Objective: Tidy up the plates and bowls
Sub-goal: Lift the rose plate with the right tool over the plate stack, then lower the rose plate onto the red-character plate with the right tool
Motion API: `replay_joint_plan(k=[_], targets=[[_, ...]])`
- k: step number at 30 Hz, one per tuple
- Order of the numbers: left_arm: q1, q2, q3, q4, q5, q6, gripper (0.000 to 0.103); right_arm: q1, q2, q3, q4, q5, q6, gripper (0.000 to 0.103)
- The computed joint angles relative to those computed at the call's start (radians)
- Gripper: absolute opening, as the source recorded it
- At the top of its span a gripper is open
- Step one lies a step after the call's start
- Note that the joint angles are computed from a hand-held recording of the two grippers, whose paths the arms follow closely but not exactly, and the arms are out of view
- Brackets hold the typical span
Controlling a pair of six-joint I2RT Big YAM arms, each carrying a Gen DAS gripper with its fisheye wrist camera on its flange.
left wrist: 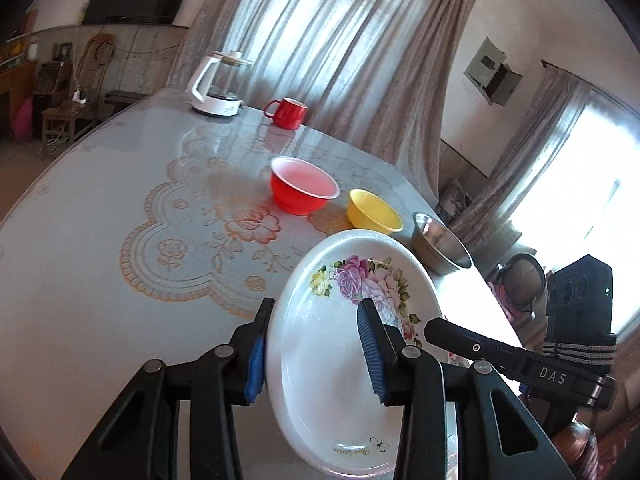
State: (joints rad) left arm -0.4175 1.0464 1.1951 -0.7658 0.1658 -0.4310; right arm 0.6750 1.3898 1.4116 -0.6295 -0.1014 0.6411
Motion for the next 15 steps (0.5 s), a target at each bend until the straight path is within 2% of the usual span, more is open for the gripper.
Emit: replay_joint_plan(k=[7,11,15], targets=[[-0.105,0.116,0.079,-0.015,0.009,0.048,0.040,-0.048,-0.112,-0.129,-0.016,0.090,0.081,0.032],[-0.134,0.162,0.107,-0.029,0.031,0.062,0.040,-0.067,-0.156,-0.179,-0.034,0.132,0.110,0.032],[-0.150,0.179,0.108,-0.047,0.018,0.058,0.040,-0.071,-0.150,-0.165,-0.097,0.185,0.107,0.032]])
